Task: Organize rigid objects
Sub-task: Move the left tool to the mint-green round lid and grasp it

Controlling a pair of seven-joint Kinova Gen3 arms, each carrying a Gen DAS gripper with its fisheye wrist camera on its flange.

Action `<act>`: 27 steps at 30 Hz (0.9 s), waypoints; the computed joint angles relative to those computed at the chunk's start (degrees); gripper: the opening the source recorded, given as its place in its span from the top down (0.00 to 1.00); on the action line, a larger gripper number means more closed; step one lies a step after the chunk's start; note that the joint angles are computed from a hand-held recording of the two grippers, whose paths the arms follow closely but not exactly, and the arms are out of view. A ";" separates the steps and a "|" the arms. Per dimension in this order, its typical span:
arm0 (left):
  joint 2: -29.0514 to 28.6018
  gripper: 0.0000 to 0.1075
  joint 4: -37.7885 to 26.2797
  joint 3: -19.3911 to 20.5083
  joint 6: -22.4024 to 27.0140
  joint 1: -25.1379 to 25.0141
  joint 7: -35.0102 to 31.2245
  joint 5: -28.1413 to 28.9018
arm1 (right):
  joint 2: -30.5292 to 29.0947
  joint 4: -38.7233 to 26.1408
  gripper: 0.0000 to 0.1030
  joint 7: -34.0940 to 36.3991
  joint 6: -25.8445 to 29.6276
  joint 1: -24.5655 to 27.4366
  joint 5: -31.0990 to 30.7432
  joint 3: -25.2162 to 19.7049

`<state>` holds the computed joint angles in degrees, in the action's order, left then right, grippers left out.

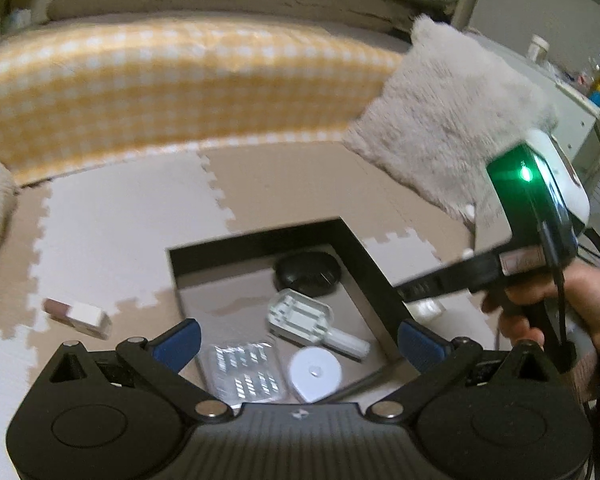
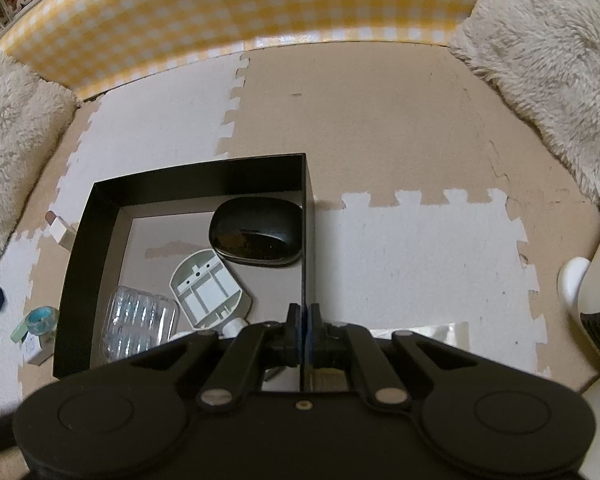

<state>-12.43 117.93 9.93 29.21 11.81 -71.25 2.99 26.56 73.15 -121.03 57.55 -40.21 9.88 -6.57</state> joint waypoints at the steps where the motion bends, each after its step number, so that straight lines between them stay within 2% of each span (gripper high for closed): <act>1: -0.75 0.04 0.15 -0.03 0.15 -0.63 0.49 -0.64 | -0.05 0.10 0.97 0.06 -0.09 0.06 -0.03 0.00; 6: -4.28 0.04 1.21 1.23 1.58 -4.29 3.18 -4.74 | -0.40 0.89 0.97 0.16 -0.90 -0.04 0.22 -0.02; 16: -7.21 0.04 3.76 -1.54 6.23 -8.98 4.26 -5.78 | -0.12 0.57 0.96 0.12 0.20 0.51 -0.87 -0.29; 23: -3.78 0.04 4.75 -3.47 8.93 -12.22 6.91 -6.09 | -0.05 0.45 0.96 0.35 0.62 0.25 -0.62 -0.18; 27: -1.34 0.04 5.43 -7.35 10.01 -12.55 6.09 -3.00 | 0.13 0.03 0.96 0.99 1.24 0.33 -0.76 -0.31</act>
<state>-13.77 123.36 2.58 39.22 -0.73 -65.16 -0.01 26.70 73.18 -120.04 58.79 -39.88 9.12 -6.88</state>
